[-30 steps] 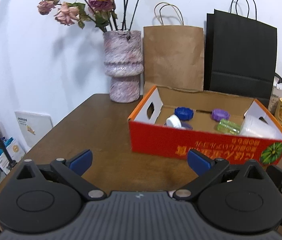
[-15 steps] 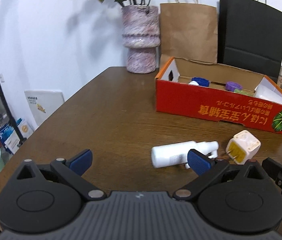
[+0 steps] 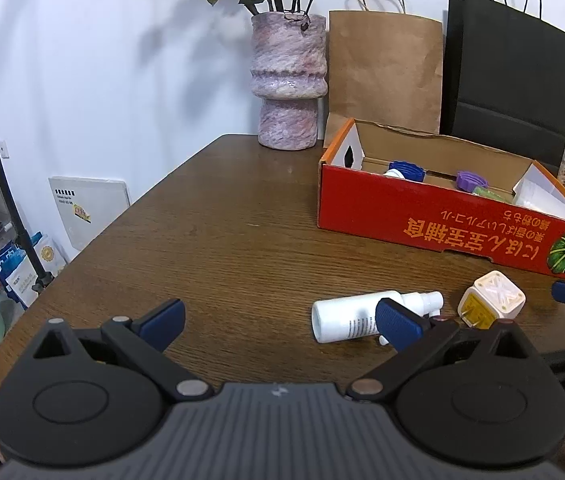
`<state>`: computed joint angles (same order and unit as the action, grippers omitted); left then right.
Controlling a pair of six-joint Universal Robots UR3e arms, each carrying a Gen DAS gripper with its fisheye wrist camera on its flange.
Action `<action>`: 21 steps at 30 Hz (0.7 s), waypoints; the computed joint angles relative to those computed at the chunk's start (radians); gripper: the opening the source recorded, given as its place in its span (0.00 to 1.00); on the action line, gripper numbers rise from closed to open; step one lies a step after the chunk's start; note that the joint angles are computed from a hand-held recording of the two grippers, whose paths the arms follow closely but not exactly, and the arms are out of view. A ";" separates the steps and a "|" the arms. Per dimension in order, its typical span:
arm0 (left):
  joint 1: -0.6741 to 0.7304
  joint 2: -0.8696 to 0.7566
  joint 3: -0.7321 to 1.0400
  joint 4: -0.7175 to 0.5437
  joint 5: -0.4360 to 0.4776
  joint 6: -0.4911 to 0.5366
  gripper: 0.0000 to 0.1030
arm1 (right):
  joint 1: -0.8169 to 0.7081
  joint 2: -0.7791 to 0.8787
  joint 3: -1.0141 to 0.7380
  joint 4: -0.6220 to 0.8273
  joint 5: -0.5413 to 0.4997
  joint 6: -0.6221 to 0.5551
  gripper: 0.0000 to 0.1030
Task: Organize rigid objects
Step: 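Grasp the cream plug cube with the right gripper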
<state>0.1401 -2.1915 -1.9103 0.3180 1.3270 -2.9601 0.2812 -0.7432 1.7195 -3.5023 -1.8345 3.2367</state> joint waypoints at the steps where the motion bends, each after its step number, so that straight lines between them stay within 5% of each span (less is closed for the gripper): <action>1: 0.000 0.000 0.002 -0.003 0.001 -0.001 1.00 | -0.007 0.004 -0.011 0.009 0.013 -0.003 0.98; 5: 0.002 0.002 0.004 -0.008 0.003 -0.006 1.00 | -0.042 0.001 -0.027 0.046 0.095 -0.007 0.82; 7: 0.004 0.002 0.006 -0.010 0.000 -0.006 1.00 | -0.057 -0.004 -0.021 0.051 0.138 -0.008 0.63; 21: 0.000 -0.005 0.012 -0.011 0.005 -0.006 1.00 | -0.048 -0.010 0.064 -0.115 0.071 0.025 0.63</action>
